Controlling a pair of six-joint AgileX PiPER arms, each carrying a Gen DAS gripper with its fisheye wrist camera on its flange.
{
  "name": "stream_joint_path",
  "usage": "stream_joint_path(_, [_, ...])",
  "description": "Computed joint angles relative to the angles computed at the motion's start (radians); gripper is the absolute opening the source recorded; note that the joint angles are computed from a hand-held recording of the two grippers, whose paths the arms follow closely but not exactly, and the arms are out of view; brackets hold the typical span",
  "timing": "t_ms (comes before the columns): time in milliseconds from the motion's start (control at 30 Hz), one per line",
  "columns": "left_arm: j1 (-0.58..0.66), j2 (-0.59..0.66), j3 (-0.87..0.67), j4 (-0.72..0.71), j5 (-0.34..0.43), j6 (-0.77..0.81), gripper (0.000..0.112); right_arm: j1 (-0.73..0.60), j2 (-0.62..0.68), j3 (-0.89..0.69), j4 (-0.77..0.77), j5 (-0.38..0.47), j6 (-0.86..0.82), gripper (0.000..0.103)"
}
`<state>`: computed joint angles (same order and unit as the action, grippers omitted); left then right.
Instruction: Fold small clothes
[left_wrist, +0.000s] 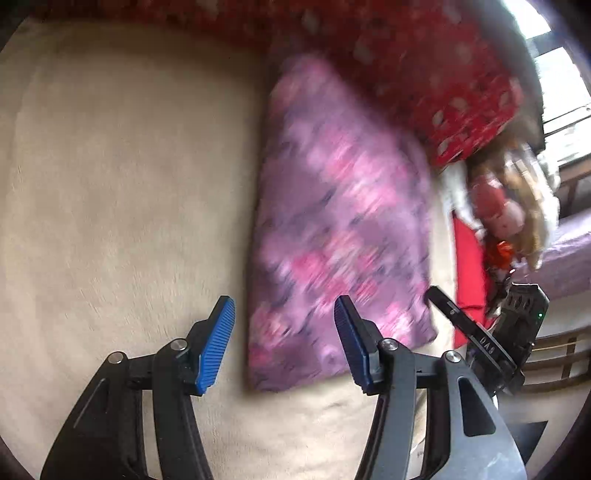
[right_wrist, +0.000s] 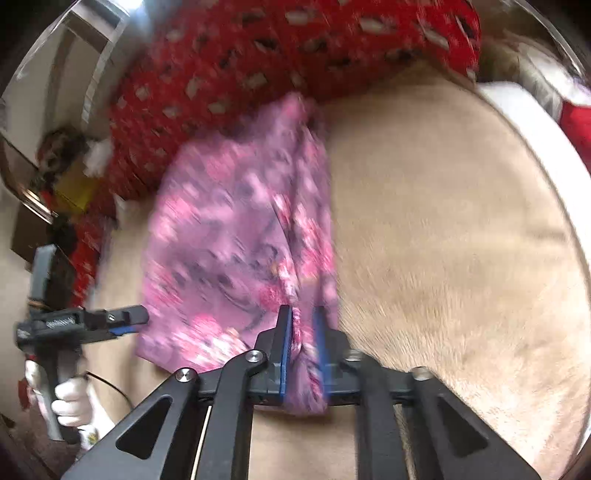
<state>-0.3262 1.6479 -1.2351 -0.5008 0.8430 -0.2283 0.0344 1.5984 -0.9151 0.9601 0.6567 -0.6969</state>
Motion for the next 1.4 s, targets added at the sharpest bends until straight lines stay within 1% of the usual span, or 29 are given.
stream_joint_path(33, [0.013, 0.01, -0.032, -0.007, 0.008, 0.007, 0.055, -0.005, -0.018, -0.008, 0.018, -0.017, -0.008, 0.02])
stream_joint_path(100, [0.025, 0.062, -0.139, 0.015, 0.04, -0.022, 0.055, -0.024, -0.019, -0.059, 0.093, -0.023, -0.036, 0.033])
stream_joint_path(200, [0.014, 0.159, -0.315, 0.107, 0.084, -0.074, 0.055, 0.018, 0.067, -0.193, 0.159, -0.046, -0.036, 0.033])
stream_joint_path(233, [0.009, 0.197, -0.375, 0.132, 0.102, -0.09, 0.055, 0.045, 0.105, -0.251, 0.135, -0.057, -0.01, 0.033])
stream_joint_path(267, [0.011, 0.228, -0.418, 0.142, 0.116, -0.093, 0.055, 0.061, 0.132, -0.301, 0.071, -0.063, 0.047, 0.033])
stream_joint_path(333, [0.009, 0.298, -0.497, 0.177, 0.144, -0.117, 0.055, 0.132, 0.211, -0.417, -0.129, -0.123, 0.245, 0.031])
stream_joint_path(367, [0.006, 0.335, -0.539, 0.201, 0.176, -0.154, 0.055, 0.15, 0.256, -0.466, -0.229, -0.153, 0.345, 0.034])
stream_joint_path(400, [0.015, 0.363, -0.552, 0.187, 0.178, -0.155, 0.055, 0.161, 0.303, -0.506, -0.329, -0.175, 0.445, 0.04])
stream_joint_path(433, [0.027, 0.389, -0.56, 0.167, 0.178, -0.157, 0.055, 0.163, 0.333, -0.53, -0.402, -0.165, 0.521, 0.043])
stream_joint_path(467, [0.035, 0.412, -0.568, 0.149, 0.175, -0.156, 0.055, 0.164, 0.377, -0.58, -0.435, -0.136, 0.558, 0.043])
stream_joint_path(533, [0.045, 0.435, -0.561, 0.15, 0.163, -0.148, 0.058, 0.166, 0.425, -0.638, -0.394, -0.083, 0.51, 0.012])
stream_joint_path(567, [0.048, 0.455, -0.56, 0.15, 0.158, -0.143, 0.06, 0.167, 0.427, -0.634, -0.385, -0.101, 0.47, 0.007])
stream_joint_path(600, [0.056, 0.475, -0.571, 0.11, 0.175, -0.123, 0.065, 0.159, 0.442, -0.636, -0.411, -0.113, 0.47, 0.007])
stream_joint_path(667, [0.073, 0.468, -0.558, 0.071, 0.17, -0.091, 0.065, 0.121, 0.52, -0.681, -0.388, -0.039, 0.493, 0.005])
stream_joint_path(733, [0.094, 0.437, -0.536, 0.044, 0.181, -0.055, 0.065, 0.089, 0.483, -0.636, -0.254, -0.049, 0.409, 0.008])
stream_joint_path(767, [0.107, 0.393, -0.486, 0.03, 0.162, -0.026, 0.064, 0.084, 0.449, -0.601, -0.232, -0.065, 0.38, 0.016])
stream_joint_path(833, [0.12, 0.301, -0.367, 0.011, 0.089, 0.013, 0.064, 0.072, 0.335, -0.473, -0.113, -0.12, 0.218, 0.017])
stream_joint_path(900, [0.097, 0.255, -0.302, 0.051, 0.046, -0.02, 0.064, 0.065, 0.246, -0.395, -0.022, -0.098, 0.084, 0.019])
stream_joint_path(933, [0.077, 0.253, -0.281, 0.088, 0.035, -0.052, 0.067, 0.079, 0.233, -0.38, -0.036, -0.104, 0.075, 0.021])
stream_joint_path(967, [0.056, 0.271, -0.283, 0.125, 0.049, -0.088, 0.068, 0.096, 0.229, -0.367, -0.09, -0.116, 0.106, 0.027])
stream_joint_path(1033, [0.025, 0.272, -0.292, 0.186, 0.041, -0.133, 0.069, 0.14, 0.281, -0.363, -0.273, -0.108, 0.221, 0.027])
stream_joint_path(1067, [0.018, 0.268, -0.307, 0.202, 0.062, -0.139, 0.069, 0.153, 0.266, -0.342, -0.322, -0.134, 0.268, 0.027])
stream_joint_path(1100, [0.024, 0.258, -0.315, 0.18, 0.085, -0.118, 0.069, 0.15, 0.232, -0.323, -0.331, -0.138, 0.3, 0.028])
stream_joint_path(1133, [0.028, 0.248, -0.316, 0.158, 0.095, -0.105, 0.069, 0.145, 0.216, -0.325, -0.341, -0.112, 0.323, 0.028])
stream_joint_path(1200, [0.026, 0.199, -0.288, 0.154, 0.089, -0.102, 0.069, 0.152, 0.171, -0.307, -0.395, -0.094, 0.359, 0.031])
stream_joint_path(1300, [-0.009, 0.144, -0.215, 0.199, 0.056, -0.126, 0.069, 0.194, 0.071, -0.222, -0.547, -0.13, 0.437, 0.033])
stream_joint_path(1333, [-0.028, 0.158, -0.208, 0.22, 0.066, -0.145, 0.069, 0.224, 0.076, -0.226, -0.633, -0.139, 0.513, 0.035])
stream_joint_path(1367, [-0.038, 0.173, -0.197, 0.217, 0.065, -0.151, 0.069, 0.248, 0.11, -0.262, -0.733, -0.109, 0.601, 0.041])
stream_joint_path(1400, [-0.038, 0.178, -0.174, 0.195, 0.06, -0.148, 0.07, 0.263, 0.134, -0.257, -0.8, -0.08, 0.657, 0.044])
